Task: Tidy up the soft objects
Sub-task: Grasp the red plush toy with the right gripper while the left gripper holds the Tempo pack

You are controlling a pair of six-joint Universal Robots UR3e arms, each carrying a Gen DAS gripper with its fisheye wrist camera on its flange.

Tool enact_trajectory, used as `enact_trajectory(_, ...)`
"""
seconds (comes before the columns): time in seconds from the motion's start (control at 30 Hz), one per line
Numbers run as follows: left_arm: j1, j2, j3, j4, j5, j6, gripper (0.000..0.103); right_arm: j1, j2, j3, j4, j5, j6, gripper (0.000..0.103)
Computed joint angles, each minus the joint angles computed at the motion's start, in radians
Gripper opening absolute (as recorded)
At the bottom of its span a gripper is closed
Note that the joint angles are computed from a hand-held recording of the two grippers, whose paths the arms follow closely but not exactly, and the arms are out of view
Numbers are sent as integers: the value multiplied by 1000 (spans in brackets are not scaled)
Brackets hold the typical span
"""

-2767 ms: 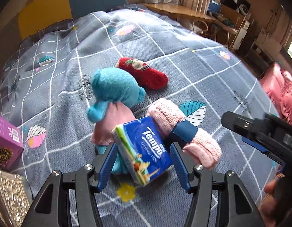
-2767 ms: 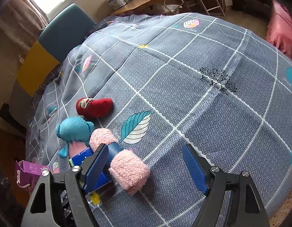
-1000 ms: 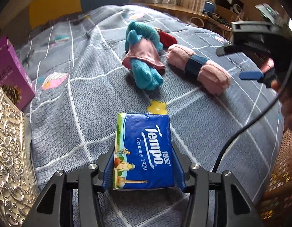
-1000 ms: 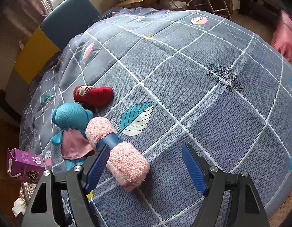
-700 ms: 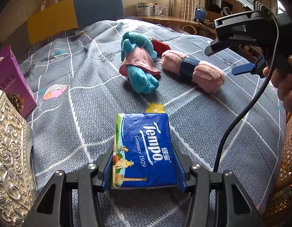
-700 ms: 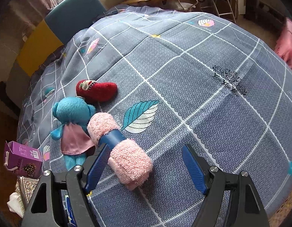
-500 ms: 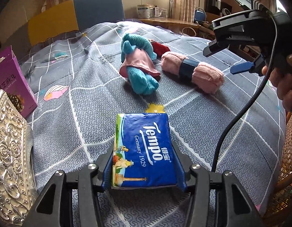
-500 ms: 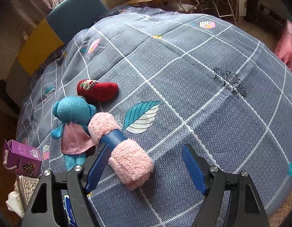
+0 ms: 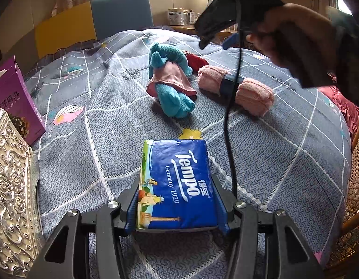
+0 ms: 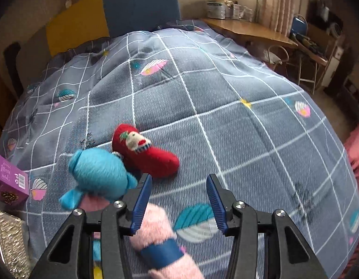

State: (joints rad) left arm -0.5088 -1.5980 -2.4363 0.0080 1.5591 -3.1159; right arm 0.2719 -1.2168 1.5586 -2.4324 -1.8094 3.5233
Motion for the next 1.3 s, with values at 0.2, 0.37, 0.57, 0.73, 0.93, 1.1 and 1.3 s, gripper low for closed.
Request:
enact_trajectory(0.2, 18, 1, -8, 8, -25, 4, 54, -1, 261, -334, 135, 44, -195, 50)
enact_trajectory(0.37, 25, -7, -7, 17, -33, 5, 54, -7, 363, -466, 176, 87, -208, 27)
enact_trajectory(0.57, 24, -13, -4, 23, -31, 6, 54, -55, 276, -334, 142, 205, -173, 8)
enact_trajectory(0.73, 32, -10, -17, 36, -41, 9, 54, -53, 137, -183, 77, 140, -103, 6)
enact_trajectory(0.93, 31, -10, -15, 34, -41, 9, 54, -75, -140, 28, 114, 175, -83, 6)
enact_trajectory(1.1, 30, -13, -17, 39, -37, 10, 54, -69, -299, 206, 216, 52, -34, 7)
enact_trajectory(1.3, 17, -18, -10, 37, -19, 7, 54, -229, -450, 518, 84, 215, -22, 14)
